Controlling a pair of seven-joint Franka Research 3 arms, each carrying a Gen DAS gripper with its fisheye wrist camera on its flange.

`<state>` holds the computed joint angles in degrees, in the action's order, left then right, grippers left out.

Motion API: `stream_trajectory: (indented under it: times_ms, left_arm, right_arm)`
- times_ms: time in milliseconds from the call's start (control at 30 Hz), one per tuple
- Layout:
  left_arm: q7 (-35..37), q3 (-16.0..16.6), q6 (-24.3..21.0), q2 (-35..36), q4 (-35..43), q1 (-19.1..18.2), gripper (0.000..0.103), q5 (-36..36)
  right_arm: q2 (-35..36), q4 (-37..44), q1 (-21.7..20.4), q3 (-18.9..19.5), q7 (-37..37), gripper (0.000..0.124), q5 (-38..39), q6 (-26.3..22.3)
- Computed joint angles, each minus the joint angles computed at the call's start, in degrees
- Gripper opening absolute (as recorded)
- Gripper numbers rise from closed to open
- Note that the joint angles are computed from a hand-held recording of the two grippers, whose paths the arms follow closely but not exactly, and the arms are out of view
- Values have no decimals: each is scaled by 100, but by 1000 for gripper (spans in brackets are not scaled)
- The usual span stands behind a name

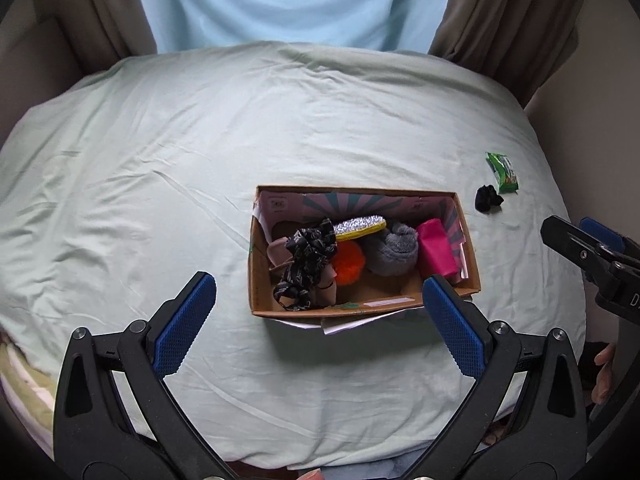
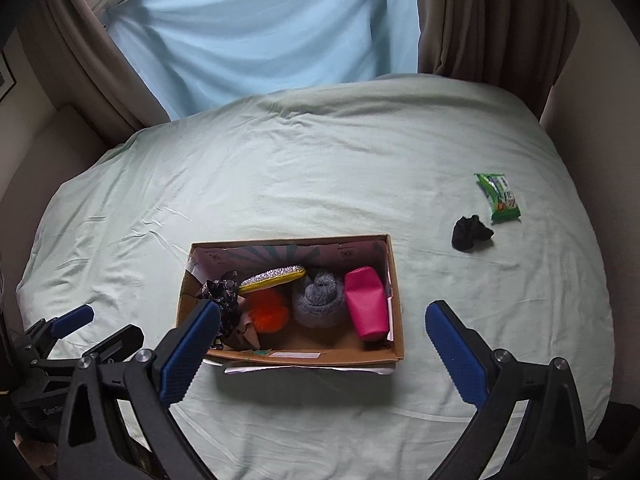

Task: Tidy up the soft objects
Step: 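Open both tools to release the scrunchie and pouch into the box, then move both tools toward the black scrunchie and green wipes packet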

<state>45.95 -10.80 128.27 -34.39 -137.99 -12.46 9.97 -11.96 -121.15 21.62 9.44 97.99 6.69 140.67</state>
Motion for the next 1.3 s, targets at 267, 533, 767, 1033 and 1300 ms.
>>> stream_trajectory:
  times_ms: [267,533,767,1033,1300]
  left_arm:
    - [-726,-617,-671,-386,627,107,103,703]
    - [-1895,-1288,-1354,135,1645,13,103,1300]
    - [-2791,-1723,-1481,1332,2671,-205,103,2025]
    - [-3543,-1896,-1611,2969,3904,-623,103,3112]
    - [-3643,-1382,-1100,4596,5006,-1209,103,3838]
  right_arm:
    - [-1060,-417,-249,-107,-439,102,-285,113]
    - [-1806,-864,-407,-599,-1712,102,325,419]
    - [-1830,-847,-674,-1087,-2842,102,942,488]
    - [-1063,-205,-992,-1532,-4092,102,1651,241]
    - [309,788,-1385,-1532,-4930,102,2347,199]
